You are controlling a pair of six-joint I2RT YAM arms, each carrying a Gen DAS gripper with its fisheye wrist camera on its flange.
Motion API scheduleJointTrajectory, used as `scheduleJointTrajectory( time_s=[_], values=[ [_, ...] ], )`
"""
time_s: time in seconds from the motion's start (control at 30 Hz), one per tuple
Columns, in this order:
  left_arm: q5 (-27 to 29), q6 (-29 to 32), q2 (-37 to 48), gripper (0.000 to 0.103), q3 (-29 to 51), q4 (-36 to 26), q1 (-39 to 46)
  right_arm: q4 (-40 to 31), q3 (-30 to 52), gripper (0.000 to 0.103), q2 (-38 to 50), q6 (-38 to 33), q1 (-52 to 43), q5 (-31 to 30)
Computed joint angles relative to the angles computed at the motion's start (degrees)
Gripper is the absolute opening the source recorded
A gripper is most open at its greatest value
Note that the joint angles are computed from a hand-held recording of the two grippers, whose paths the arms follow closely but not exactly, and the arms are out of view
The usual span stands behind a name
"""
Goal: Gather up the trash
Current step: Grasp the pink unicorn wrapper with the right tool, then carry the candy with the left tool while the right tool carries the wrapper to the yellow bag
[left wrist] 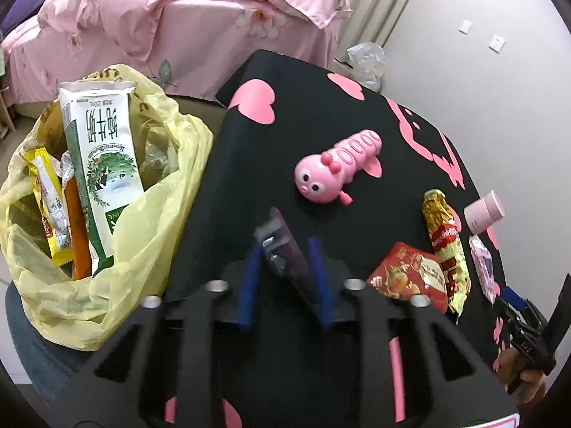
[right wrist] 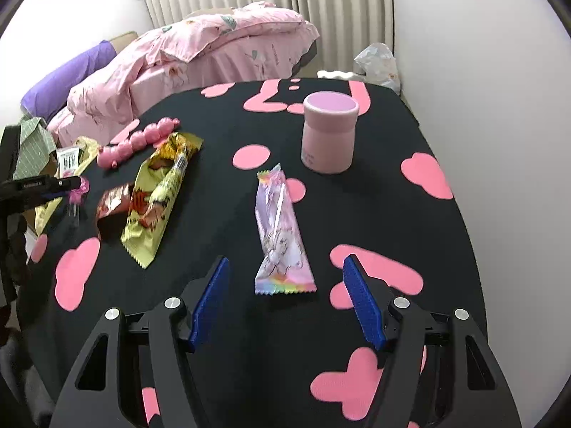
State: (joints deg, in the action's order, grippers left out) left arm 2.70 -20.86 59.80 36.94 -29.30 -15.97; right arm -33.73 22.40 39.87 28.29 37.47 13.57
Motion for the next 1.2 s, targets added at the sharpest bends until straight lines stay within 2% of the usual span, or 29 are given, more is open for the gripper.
scheduleJointTrajectory(
  time_s=[0.13, 0.3, 0.33, 0.4, 0.43, 0.47, 0.5, 0.6, 0.97, 1.2],
  values=[
    [1.1, 1.32, -3.01, 0.014, -0.12, -1.09, -1.18, 1.88, -0.23, 0.063, 3.31, -0.09, 2.64, 2.29],
    [2.3, 2.09, -5.6, 0.014, 0.14, -2.32, -4.17, 4.89, -0.62, 0.062, 6.83, 0.12, 1.9, 0.97],
    [2.39, 2.22, -5.47, 0.014, 0.22, -2.35, -4.76, 5.04, -0.46, 0.057, 7.66, -0.06, 2.25, 1.86],
    [1.85, 2.28, -5.14, 0.014, 0.22, -2.22, -6.57, 5.53, 0.04, 0.055, 9.32, -0.75, 2.17, 2.59],
    [1.65, 2.3, -5.03, 0.014, 0.24, -2.23, -7.2, 5.83, 0.13, 0.049, 9.7, -1.27, 1.45, 2.24],
    [1.43, 2.28, -4.94, 0.014, 0.22, -2.19, -7.95, 6.28, 0.2, 0.037, 10.08, -1.82, 0.53, 1.26],
    [1.27, 2.3, -4.88, 0.014, 0.21, -2.14, -8.64, 6.73, -0.16, 0.035, 9.52, -2.9, -1.6, -1.79],
    [0.93, 2.6, -4.94, 0.014, 0.21, -2.2, -9.84, 6.36, -0.39, 0.034, 8.14, -3.67, -2.47, -3.36],
    [-0.38, 2.53, -8.65, 0.014, 0.93, -3.9, -11.44, 2.36, 4.58, 0.033, 4.24, -2.26, 5.65, 4.02],
    [-1.14, 4.17, -13.59, 0.014, 3.14, -6.5, -10.02, 4.47, 12.14, 0.033, 7.28, -4.97, 9.91, 7.38]
  ],
)
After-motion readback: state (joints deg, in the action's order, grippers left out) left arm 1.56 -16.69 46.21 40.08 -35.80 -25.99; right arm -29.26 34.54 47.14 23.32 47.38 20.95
